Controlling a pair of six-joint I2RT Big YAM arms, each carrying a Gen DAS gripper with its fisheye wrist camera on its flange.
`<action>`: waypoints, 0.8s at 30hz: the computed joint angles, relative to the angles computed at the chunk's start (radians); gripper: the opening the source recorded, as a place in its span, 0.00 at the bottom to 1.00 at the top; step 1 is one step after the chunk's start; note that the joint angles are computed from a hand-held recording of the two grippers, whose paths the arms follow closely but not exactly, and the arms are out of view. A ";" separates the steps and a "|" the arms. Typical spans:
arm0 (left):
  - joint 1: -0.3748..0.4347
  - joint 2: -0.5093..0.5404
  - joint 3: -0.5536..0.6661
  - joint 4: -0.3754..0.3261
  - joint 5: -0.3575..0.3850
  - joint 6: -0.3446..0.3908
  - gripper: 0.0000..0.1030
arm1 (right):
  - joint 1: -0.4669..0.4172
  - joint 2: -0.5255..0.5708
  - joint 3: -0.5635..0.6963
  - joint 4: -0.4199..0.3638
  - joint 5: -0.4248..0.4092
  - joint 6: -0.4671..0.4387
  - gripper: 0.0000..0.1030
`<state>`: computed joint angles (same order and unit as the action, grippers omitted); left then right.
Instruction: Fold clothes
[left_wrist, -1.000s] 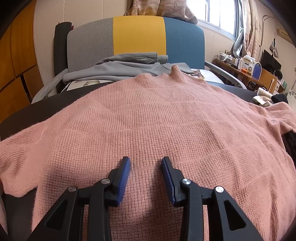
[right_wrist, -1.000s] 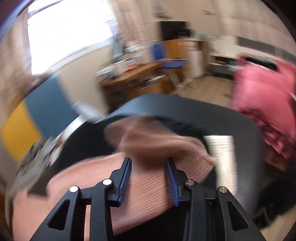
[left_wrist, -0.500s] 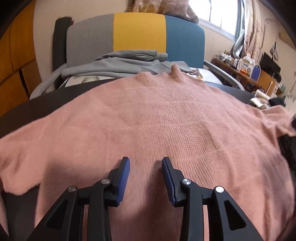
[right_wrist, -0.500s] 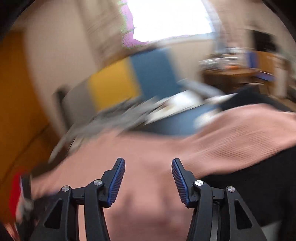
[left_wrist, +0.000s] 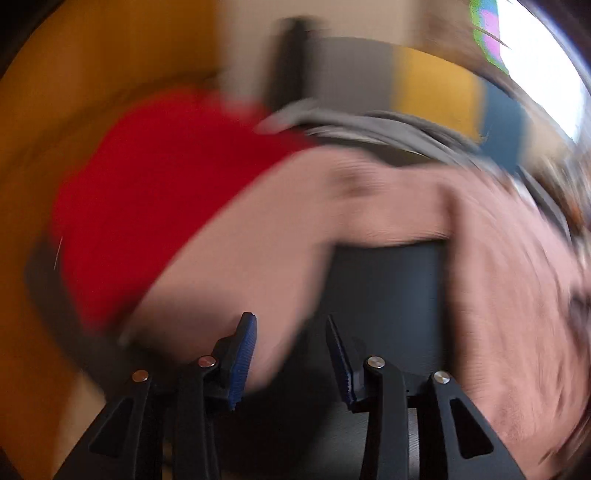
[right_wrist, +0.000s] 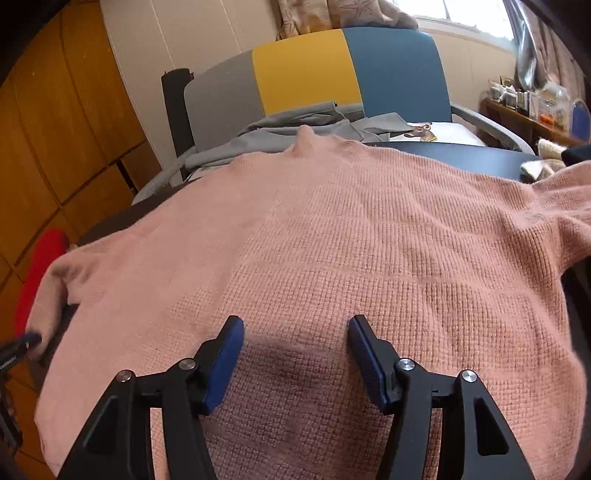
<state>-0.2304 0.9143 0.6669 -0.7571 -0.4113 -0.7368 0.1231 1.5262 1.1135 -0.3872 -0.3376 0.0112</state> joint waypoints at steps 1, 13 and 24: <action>0.037 -0.040 -0.035 0.007 0.031 -0.031 0.46 | 0.001 0.001 -0.001 0.002 0.000 0.001 0.59; 0.140 -0.019 -0.092 0.224 0.176 0.067 0.47 | -0.001 0.001 -0.008 0.008 -0.017 -0.006 0.64; 0.164 -0.022 0.229 0.030 -0.059 0.378 0.06 | -0.002 0.004 -0.008 0.008 -0.024 -0.010 0.66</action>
<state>-0.0668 0.8924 0.8954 -0.7271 -0.4699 -0.3588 0.1212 1.5306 1.1059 -0.3794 -0.3617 0.0014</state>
